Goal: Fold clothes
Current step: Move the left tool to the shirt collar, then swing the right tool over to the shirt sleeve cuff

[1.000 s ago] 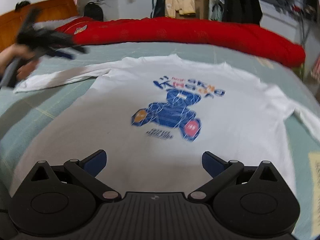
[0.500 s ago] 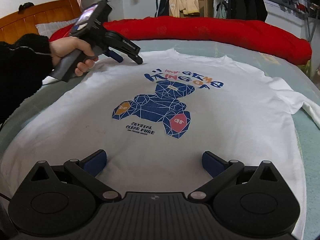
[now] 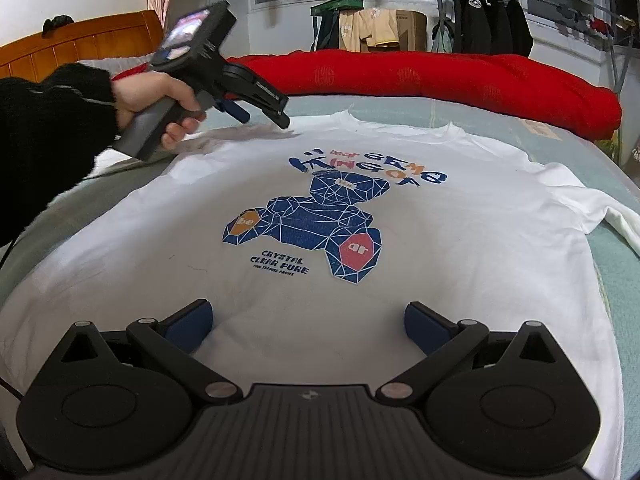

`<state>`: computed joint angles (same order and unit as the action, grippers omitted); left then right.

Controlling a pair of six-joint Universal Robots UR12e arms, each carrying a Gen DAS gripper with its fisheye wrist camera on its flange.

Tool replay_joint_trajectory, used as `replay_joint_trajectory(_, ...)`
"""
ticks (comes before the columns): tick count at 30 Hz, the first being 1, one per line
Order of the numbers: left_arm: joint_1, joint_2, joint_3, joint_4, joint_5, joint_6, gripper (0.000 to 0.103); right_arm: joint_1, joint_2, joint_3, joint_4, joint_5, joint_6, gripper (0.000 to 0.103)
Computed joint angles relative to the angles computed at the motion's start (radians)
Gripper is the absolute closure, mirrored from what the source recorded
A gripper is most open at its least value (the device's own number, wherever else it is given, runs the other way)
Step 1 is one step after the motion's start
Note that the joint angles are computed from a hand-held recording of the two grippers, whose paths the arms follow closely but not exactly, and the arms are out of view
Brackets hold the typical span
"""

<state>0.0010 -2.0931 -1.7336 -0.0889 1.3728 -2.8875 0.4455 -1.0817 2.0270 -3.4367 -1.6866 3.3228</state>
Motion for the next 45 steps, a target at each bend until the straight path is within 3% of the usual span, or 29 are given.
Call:
replay_joint_trajectory(5, 0.015, 0.041, -0.037, -0.074, -0.121, 0.016, 0.031, 0.001, 0.005, 0.0, -0.014, -0.005, -0.001, 0.0)
replay_joint_trajectory(7, 0.014, 0.032, -0.024, -0.118, -0.133, 0.006, 0.031, 0.0, 0.006, 0.002, -0.02, -0.003, 0.0, 0.0)
replay_joint_trajectory(14, 0.015, -0.049, 0.072, -0.119, -0.09, -0.114, 0.028, -0.006, 0.008, 0.008, -0.043, 0.015, 0.007, 0.0)
replay_joint_trajectory(18, 0.005, -0.035, 0.078, -0.135, -0.035, -0.127, 0.032, -0.004, 0.009, 0.009, -0.046, 0.014, 0.006, 0.0)
replay_joint_trajectory(23, 0.018, 0.065, -0.006, -0.117, -0.086, -0.071, 0.031, -0.006, 0.002, 0.008, -0.027, 0.019, 0.008, 0.0)
replay_joint_trajectory(27, 0.033, 0.171, -0.085, -0.125, -0.141, 0.011, 0.027, 0.002, -0.041, 0.007, 0.071, 0.007, 0.007, 0.0)
replay_joint_trajectory(30, 0.047, 0.245, -0.157, -0.135, -0.204, 0.056, 0.026, 0.01, -0.075, 0.049, -0.007, 0.013, -0.018, 0.0)
replay_joint_trajectory(33, 0.052, 0.304, -0.23, -0.149, -0.246, 0.103, 0.025, 0.022, -0.103, 0.082, -0.01, -0.029, -0.002, 0.0)
replay_joint_trajectory(37, 0.038, 0.339, -0.331, -0.126, -0.251, 0.164, 0.025, 0.025, -0.133, 0.118, 0.062, -0.063, 0.065, 0.0)
replay_joint_trajectory(40, 0.029, 0.35, -0.398, -0.1, -0.249, 0.197, 0.025, 0.02, -0.156, 0.146, 0.125, -0.046, 0.112, 0.0)
replay_joint_trajectory(45, 0.008, 0.353, -0.503, 0.05, -0.135, 0.23, 0.025, 0.04, -0.153, 0.176, 0.108, -0.094, 0.103, 0.0)
